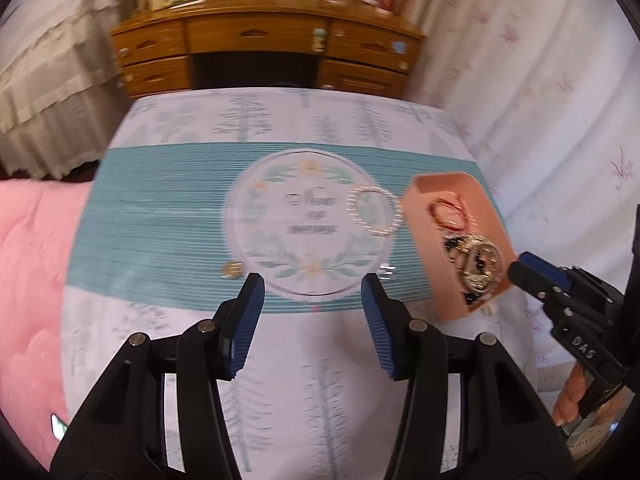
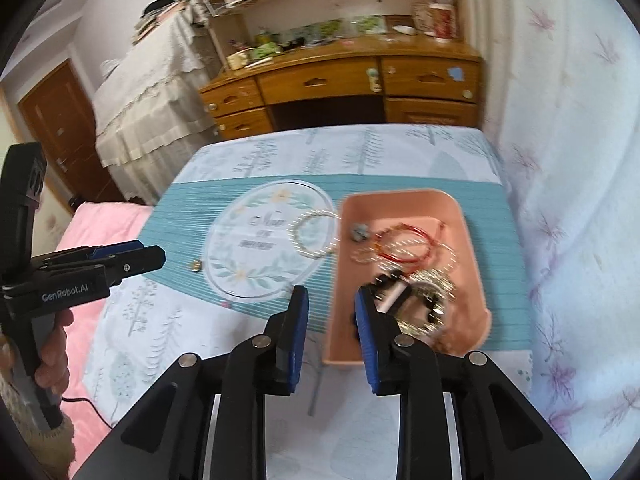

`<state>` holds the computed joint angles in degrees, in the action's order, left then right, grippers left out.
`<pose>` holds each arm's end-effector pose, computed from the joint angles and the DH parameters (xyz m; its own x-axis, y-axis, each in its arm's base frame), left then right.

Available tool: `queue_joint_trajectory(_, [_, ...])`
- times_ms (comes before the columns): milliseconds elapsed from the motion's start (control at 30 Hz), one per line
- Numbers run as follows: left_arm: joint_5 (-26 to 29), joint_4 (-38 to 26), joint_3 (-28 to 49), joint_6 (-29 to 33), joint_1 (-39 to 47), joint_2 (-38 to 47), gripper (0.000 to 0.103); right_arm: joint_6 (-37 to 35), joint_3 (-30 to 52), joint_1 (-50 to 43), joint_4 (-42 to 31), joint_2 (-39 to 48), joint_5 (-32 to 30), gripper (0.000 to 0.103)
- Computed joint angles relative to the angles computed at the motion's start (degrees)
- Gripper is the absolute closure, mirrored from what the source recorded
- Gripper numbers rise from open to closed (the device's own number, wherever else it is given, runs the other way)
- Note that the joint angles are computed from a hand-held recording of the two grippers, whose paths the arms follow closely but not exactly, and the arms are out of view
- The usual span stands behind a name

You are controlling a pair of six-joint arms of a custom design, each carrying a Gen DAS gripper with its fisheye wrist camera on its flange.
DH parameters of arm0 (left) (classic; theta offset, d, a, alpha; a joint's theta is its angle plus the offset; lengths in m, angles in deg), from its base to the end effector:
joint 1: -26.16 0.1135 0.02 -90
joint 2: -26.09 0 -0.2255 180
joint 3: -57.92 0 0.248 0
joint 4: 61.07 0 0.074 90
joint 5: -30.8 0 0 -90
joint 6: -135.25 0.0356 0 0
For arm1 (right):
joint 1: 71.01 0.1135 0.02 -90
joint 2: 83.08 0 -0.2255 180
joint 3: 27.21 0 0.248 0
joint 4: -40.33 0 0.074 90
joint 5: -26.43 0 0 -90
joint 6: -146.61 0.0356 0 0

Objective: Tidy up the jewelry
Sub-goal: 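Grasp the pearl bracelet with the right gripper while the left grasps a gold coin pendant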

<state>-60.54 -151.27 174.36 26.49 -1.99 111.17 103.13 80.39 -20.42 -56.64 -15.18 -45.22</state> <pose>0.2377 -0.1262 0.3735 -0.8627 0.0969 -0.4964 0.1938 0.9699 -0.1475 0.1256 0.1352 0.3902 -0.8212 0.0854 -0.5642 -0.0427 0.9767 0.2101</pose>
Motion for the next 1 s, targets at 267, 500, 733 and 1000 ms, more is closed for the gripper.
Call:
queue_joint_trajectory(267, [2.2, 0.6, -4.1, 4.8, 9.3, -1.5, 0.056, -8.1, 14.4, -4.2, 1.8, 15.6, -8.4, 0.078])
queue_joint_trajectory(500, [5.6, 6.1, -10.3, 10.7, 12.8, 4.6, 0.056, -13.5, 28.1, -12.9, 2.3, 34.3, -22.0, 0.078])
queue_joint_trajectory(733, [6.8, 10.4, -12.9, 17.2, 14.3, 8.8, 0.056, -15.2, 39.9, -16.4, -0.7, 51.3, -23.1, 0.078])
queue_joint_trajectory(1000, [8.4, 12.8, -15.1, 28.5, 15.2, 7.7, 0.056, -16.8, 42.8, -17.0, -0.2, 59.9, -19.8, 0.078])
